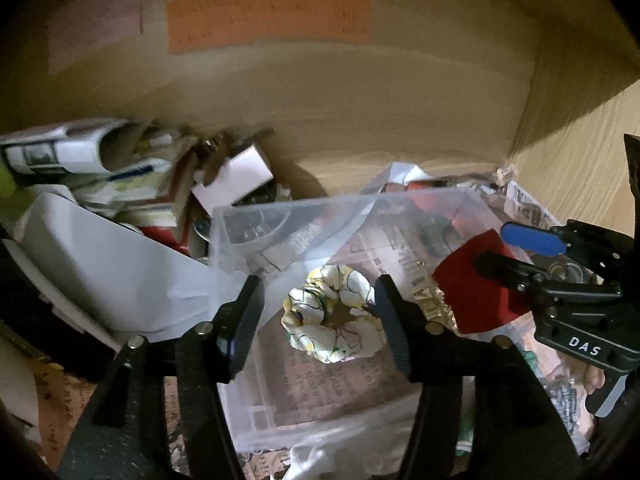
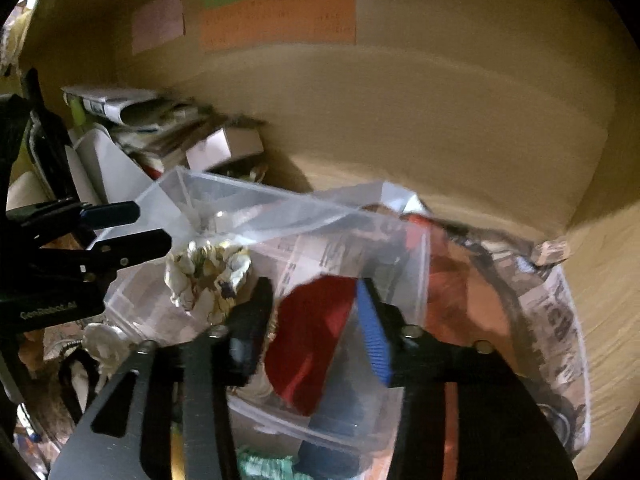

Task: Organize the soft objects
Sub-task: 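Drop the scrunchie into the clear box with left tool while right tool drops the red cloth in, then grasp the bagged steel wool with right tool while left tool grasps the black strap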

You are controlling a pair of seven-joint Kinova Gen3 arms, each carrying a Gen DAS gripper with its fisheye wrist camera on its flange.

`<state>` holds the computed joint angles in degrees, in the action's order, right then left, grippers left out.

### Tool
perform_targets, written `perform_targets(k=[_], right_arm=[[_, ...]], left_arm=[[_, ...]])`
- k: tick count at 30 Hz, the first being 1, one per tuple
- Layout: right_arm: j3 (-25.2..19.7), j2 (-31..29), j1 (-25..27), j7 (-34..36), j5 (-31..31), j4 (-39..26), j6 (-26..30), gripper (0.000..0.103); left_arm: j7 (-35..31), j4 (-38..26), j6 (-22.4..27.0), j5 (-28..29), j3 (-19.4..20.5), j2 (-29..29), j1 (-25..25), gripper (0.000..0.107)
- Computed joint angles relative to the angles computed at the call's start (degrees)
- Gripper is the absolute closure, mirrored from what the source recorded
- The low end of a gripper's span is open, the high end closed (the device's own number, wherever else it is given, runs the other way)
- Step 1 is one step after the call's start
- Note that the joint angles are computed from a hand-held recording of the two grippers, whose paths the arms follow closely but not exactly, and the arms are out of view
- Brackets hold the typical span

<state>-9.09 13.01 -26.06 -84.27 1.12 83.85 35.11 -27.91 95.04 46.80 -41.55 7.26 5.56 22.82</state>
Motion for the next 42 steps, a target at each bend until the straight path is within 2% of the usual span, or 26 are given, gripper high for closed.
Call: perform_targets(k=[7,9,11,16,25,30,35,37,39,42], right_arm=[[0.5,-6.5,-0.6,-3.6,3.4,6.6,-8.1,0.026],[0.3,-8.6,-0.4,-4.8,4.4,8.8,-10.3,0.022],[-0.2,-10.8,0.1,-5.0,4.2,11.0,-12.4,0.021],[-1.4,-15.7,1.5,-6.5,4.9,16.3,-16.2,0.018],[-3.7,-21.4,5.0,-9.3,5.0,24.8,-18.3,0.017],[-4.6,-21.9,6.6,-12.2,5.2,27.6,-16.5,0.017],[-3.1,-21.8,6.0,-12.4,3.4,29.1,-13.6,0.017],[-3.2,-22.0,6.1,-12.9,3.0,29.7,-12.8,0.017],[-2.9,-21.8,5.9,-13.1,2.4,30.1,-12.2,0.017],[-1.6,-21.1,5.2,-12.0,-0.1,30.4,-11.1,0.017]], left_arm=[[10.2,3.0,3.7,-10.6,3.2,-4.3,2.7,0.034],[13.3,4.1,4.7,-13.2,4.7,-5.8,3.0,0.023],[16.2,5.0,5.8,-15.7,6.4,-7.1,3.0,0.017],[21.9,7.6,9.6,-20.0,10.6,-9.4,3.6,0.01],[24.7,11.9,11.8,-16.9,14.2,-10.7,4.3,0.008],[25.8,14.9,10.5,-12.4,13.6,-10.4,4.6,0.008],[28.3,18.2,8.9,-8.9,13.1,-10.4,4.3,0.008],[30.2,19.4,8.5,-8.9,13.4,-10.3,4.4,0.011],[30.7,20.1,7.9,-8.2,13.4,-10.4,4.6,0.021],[31.3,21.2,5.7,-7.4,13.3,-10.6,4.5,0.03]])
